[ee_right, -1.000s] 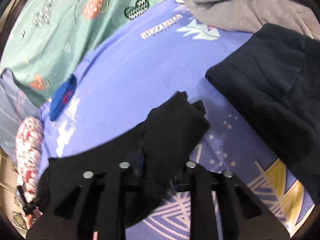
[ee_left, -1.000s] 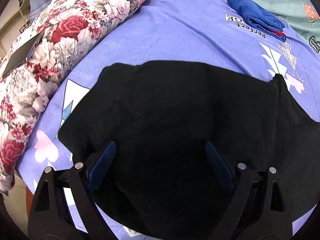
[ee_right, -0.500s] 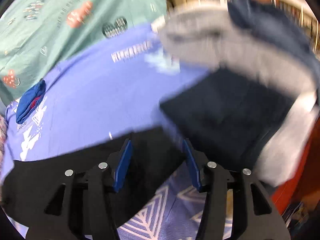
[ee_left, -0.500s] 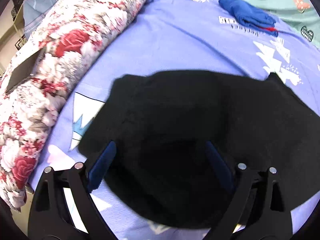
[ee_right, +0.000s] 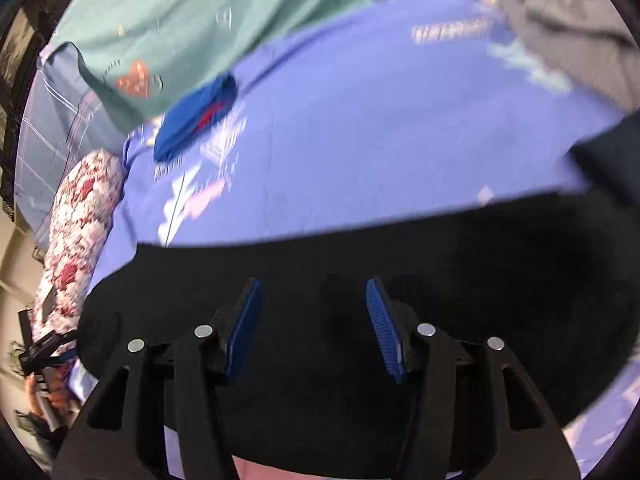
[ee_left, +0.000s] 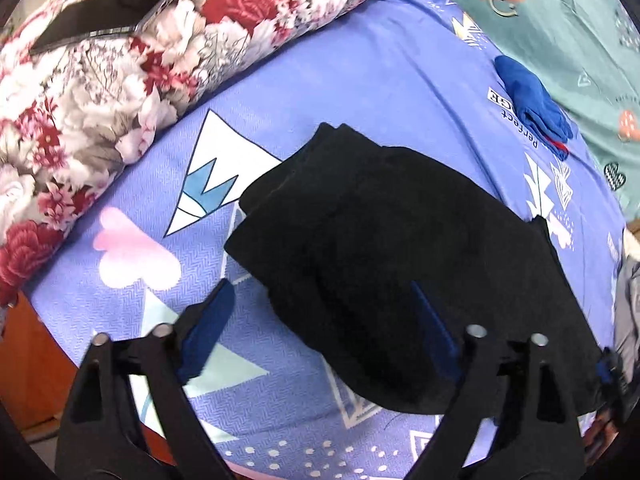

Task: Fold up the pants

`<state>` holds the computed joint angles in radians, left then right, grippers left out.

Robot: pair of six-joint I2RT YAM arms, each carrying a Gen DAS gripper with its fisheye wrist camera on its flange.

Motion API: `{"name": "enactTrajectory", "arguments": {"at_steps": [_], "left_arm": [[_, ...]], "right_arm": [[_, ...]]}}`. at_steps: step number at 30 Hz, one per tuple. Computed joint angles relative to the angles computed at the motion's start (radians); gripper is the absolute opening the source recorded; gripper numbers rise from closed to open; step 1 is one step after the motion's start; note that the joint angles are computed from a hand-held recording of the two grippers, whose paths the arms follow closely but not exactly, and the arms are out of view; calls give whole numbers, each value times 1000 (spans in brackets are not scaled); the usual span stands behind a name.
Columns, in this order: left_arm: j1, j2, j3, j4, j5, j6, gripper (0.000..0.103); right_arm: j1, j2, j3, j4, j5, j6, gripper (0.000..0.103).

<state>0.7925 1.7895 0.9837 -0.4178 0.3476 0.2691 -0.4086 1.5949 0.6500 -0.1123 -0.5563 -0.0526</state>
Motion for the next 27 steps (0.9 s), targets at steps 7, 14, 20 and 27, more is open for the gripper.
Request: {"name": "enactTrajectory", "arguments": {"at_steps": [7,14,20,27], "left_arm": [[-14,117,103,-40,-18,-71,59],[-35,37,32,64,-73,-81,23],[-66,-16,0,146,-117,-59,23],[-90,54,-5,244,-305,-35,82]], "right_arm": [[41,38,3,13,35,14,55],[55,58,7,23,45,0,55],[44,56,-1,27,32,-16,55],[48,47,0,9,47,-39,56]]}}
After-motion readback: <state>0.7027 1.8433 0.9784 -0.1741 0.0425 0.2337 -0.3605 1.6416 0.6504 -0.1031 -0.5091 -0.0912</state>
